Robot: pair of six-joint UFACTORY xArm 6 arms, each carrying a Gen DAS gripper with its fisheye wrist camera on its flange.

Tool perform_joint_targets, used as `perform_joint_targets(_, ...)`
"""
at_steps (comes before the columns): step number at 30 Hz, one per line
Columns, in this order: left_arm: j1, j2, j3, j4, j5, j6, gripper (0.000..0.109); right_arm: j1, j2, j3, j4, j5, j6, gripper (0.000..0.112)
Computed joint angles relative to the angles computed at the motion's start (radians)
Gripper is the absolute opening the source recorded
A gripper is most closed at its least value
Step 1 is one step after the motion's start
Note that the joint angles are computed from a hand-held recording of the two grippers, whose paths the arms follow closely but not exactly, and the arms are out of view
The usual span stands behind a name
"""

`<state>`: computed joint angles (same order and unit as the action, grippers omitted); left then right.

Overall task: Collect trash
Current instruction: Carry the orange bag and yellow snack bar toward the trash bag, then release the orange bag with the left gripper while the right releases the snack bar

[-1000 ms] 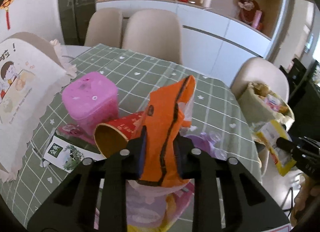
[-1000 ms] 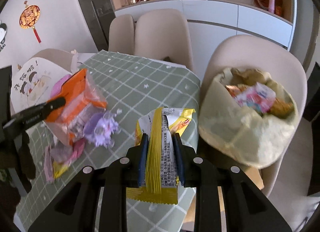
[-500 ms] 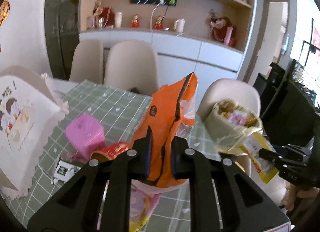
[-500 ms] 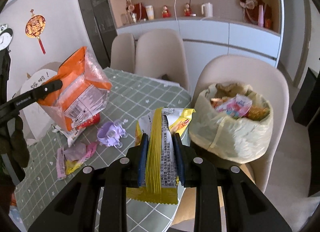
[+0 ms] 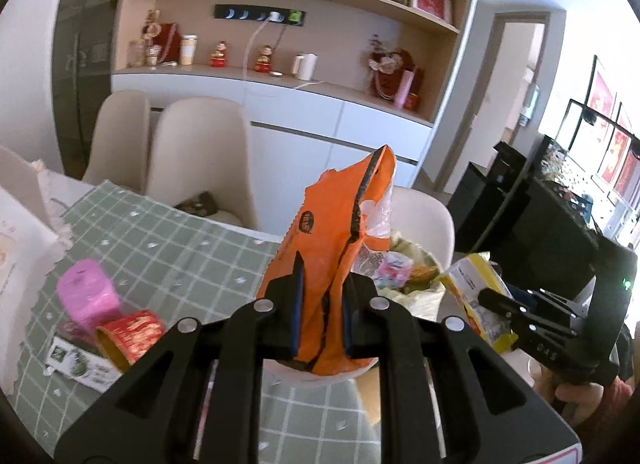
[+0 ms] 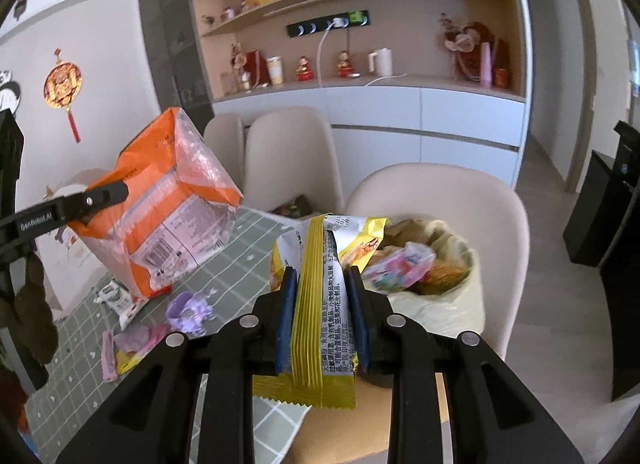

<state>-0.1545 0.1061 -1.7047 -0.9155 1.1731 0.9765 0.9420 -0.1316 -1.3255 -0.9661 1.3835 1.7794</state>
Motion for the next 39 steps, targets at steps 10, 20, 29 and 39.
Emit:
perform_joint_targets(10,-0.169,0.032,-0.046,0.049,-0.028,-0.113,0.013,-0.023,-0.213,0.203,-0.038,0.02,0.019,0.025)
perform_joint_targets(20,-0.324,0.168,-0.207,0.104,-0.099,-0.253,0.014,-0.072,-0.439,0.401,-0.067,0.028,-0.03,0.025)
perform_joint_targets(29,-0.451,0.375,-0.378,0.231,-0.087,-0.414,0.014,-0.179,-0.665,0.604,-0.028,-0.012,-0.041,0.025)
perform_joint_targets(39,-0.553,0.572,-0.507,0.561,-0.038,-0.484,0.013,-0.462,-0.828,0.775,0.066,-0.244,-0.183,0.025)
